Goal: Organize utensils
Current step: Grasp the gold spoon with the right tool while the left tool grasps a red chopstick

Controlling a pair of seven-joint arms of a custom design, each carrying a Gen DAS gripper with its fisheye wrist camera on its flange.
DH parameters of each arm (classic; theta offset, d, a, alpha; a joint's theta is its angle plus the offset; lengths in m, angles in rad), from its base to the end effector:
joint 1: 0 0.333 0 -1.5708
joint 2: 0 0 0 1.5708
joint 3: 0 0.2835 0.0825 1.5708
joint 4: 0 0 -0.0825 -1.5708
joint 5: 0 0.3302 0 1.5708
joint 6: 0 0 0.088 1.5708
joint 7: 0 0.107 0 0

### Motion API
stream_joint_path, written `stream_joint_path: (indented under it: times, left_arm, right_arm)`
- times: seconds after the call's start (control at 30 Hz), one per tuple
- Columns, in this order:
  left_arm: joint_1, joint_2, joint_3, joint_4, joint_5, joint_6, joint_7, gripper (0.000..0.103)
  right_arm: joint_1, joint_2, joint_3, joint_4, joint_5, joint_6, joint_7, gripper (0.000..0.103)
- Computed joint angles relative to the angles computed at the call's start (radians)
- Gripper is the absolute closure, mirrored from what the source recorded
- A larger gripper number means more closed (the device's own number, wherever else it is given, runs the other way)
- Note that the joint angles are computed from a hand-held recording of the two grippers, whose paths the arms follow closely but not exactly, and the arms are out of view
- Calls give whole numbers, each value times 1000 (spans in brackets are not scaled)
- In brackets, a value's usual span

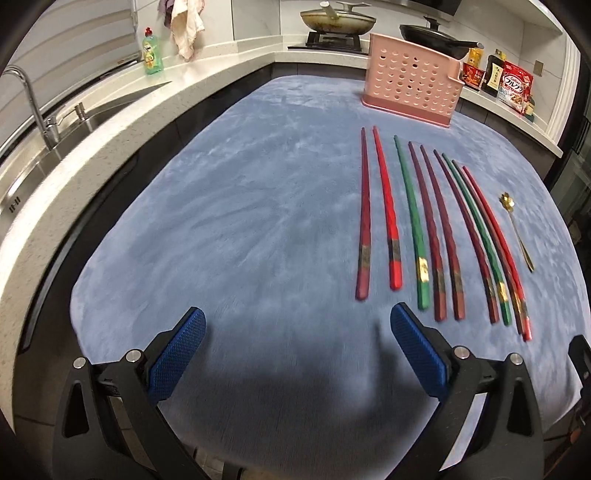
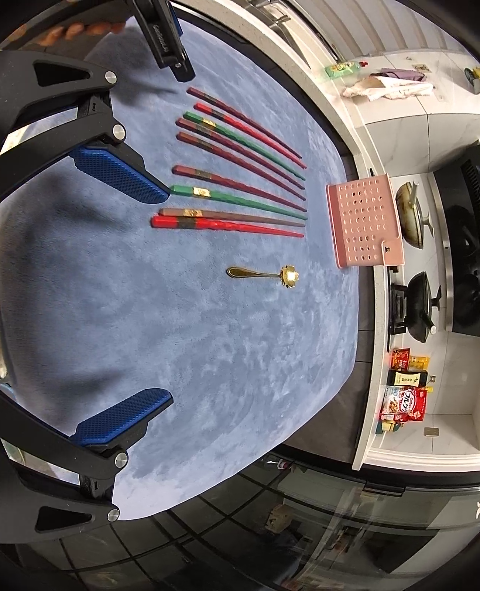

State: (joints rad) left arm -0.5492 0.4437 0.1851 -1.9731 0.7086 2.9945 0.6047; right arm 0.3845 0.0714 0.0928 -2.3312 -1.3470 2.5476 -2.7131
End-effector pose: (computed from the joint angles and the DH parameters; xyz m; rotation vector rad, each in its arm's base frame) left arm 0.5368 -0.2636 0.3085 -1.7561 1.9678 -0.6548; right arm 0.4214 0.2322 0.3216 -1.4072 2.1260 -0.8821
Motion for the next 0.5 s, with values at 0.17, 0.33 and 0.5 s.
stream_joint_path:
  times: [0.17, 0.33, 0.5]
  left_arm:
    - [72, 64, -83, 87, -134, -33, 134, 18]
    - [80, 122, -104, 176, -243, -88, 245, 30]
    - [103, 140, -135, 214, -326, -101, 340, 63]
  right_arm:
    - [-19, 22, -18, 25, 9, 31, -32, 7]
    - [-42, 52, -43, 72, -7, 75, -63, 7]
    - [-73, 110, -75, 145, -36, 154, -92, 21]
